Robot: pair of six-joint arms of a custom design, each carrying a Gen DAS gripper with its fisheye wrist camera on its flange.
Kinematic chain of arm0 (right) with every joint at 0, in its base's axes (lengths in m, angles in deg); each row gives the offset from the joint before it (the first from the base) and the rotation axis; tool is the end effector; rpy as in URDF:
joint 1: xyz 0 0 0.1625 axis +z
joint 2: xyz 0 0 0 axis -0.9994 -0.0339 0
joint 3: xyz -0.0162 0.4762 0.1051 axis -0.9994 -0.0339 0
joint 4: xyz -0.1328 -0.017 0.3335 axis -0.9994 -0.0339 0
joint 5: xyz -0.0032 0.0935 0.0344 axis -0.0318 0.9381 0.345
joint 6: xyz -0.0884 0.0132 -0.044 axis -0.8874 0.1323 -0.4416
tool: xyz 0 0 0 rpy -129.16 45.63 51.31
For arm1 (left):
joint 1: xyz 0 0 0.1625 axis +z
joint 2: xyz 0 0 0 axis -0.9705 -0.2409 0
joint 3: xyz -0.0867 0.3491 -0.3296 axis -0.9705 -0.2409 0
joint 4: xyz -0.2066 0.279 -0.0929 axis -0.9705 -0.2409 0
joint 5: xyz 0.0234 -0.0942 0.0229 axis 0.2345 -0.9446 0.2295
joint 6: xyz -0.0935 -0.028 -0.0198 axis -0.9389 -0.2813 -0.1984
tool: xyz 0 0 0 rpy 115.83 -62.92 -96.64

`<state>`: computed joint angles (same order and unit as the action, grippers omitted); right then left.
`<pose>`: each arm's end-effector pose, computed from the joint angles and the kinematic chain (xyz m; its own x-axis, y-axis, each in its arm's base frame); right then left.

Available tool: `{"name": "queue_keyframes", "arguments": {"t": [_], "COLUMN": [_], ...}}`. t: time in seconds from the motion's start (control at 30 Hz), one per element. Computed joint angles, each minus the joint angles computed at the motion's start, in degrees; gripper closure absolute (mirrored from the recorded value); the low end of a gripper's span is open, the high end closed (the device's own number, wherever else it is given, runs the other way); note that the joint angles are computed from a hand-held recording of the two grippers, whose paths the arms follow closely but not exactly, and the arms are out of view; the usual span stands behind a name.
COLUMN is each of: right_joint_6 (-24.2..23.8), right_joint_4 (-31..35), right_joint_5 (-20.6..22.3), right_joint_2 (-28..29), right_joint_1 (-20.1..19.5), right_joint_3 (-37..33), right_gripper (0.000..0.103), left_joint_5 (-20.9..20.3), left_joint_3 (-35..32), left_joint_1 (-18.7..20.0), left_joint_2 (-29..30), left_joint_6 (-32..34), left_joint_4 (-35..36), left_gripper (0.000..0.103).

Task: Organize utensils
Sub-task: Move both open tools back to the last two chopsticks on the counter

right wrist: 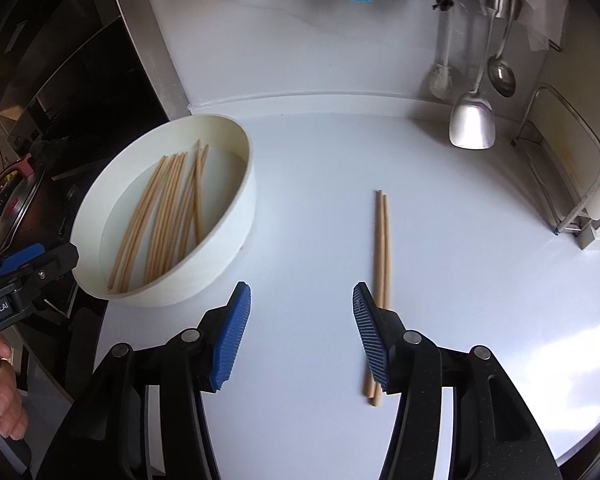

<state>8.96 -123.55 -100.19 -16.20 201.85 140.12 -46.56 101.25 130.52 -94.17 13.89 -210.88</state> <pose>0.4013 -0.7326 0.1808 -0.7622 -0.2083 0.6129 -0.4562 0.8445 -0.2804 -0.2421 -0.7090 0.3759 -0.7383 -0.1391 -0.6600 0.2930 0.8152 -0.4995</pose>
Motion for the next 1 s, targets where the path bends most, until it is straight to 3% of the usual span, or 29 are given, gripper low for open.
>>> {"name": "queue_keyframes", "arguments": {"t": [0.47,1.0], "right_joint_6": [-1.4,-5.6], "right_joint_4": [-10.1,-13.3], "right_joint_5": [-3.7,-2.1], "right_joint_2": [-5.3,-0.9], "right_joint_1": [-4.8,-8.0], "right_joint_3": [12.3,9.5], "right_gripper": [0.051,0.051], "left_joint_5": [-1.2,0.2], "left_joint_3": [3.6,2.9], "left_joint_1": [-2.4,-2.6], "left_joint_2": [2.7,4.7], "left_joint_6": [-3.5,-6.5], "left_joint_4": [-2.4,0.2], "left_gripper": [0.012,0.012]}}
